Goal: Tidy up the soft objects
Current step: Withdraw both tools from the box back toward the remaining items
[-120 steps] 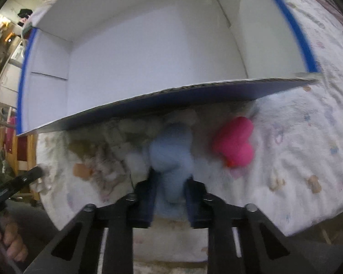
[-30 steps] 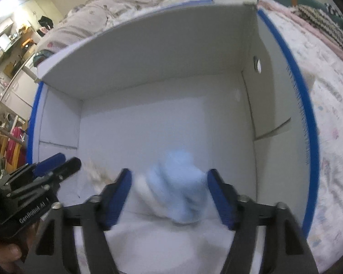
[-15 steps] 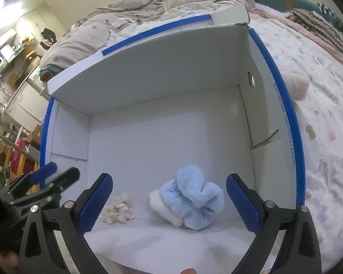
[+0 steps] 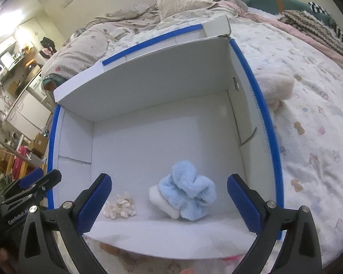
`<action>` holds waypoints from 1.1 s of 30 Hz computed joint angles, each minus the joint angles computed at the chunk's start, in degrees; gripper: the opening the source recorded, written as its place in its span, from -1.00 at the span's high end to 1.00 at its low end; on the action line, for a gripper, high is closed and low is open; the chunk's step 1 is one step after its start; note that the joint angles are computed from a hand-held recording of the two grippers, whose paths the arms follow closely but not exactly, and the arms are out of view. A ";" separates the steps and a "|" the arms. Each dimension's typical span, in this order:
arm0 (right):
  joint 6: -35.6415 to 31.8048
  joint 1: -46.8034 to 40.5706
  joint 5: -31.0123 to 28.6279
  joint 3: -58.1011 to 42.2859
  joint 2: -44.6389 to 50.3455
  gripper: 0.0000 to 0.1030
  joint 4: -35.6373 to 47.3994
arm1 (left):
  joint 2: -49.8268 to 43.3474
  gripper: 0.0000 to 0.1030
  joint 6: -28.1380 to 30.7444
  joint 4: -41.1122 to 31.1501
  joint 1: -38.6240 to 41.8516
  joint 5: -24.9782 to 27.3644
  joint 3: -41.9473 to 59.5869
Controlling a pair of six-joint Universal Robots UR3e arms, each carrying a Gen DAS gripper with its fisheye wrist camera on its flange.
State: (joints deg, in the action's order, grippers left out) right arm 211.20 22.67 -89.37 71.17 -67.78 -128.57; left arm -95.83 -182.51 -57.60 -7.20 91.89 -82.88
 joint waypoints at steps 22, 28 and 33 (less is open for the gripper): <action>1.49 4.08 -3.18 13.13 -11.85 -1.00 -1.32 | 21.50 -0.38 2.78 -2.44 8.63 -5.71 -19.73; 4.14 4.18 -2.44 16.89 -13.55 -1.00 0.00 | 27.95 -0.38 5.46 -3.40 16.40 -10.97 -27.30; 4.88 4.19 0.69 16.55 -11.60 -1.00 0.63 | 26.07 -0.38 5.99 -5.86 16.72 -9.15 -28.10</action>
State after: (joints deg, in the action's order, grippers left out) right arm 216.07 26.86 -88.68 87.72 -79.37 -127.95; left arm -69.76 -176.52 -63.46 9.52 82.74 -110.98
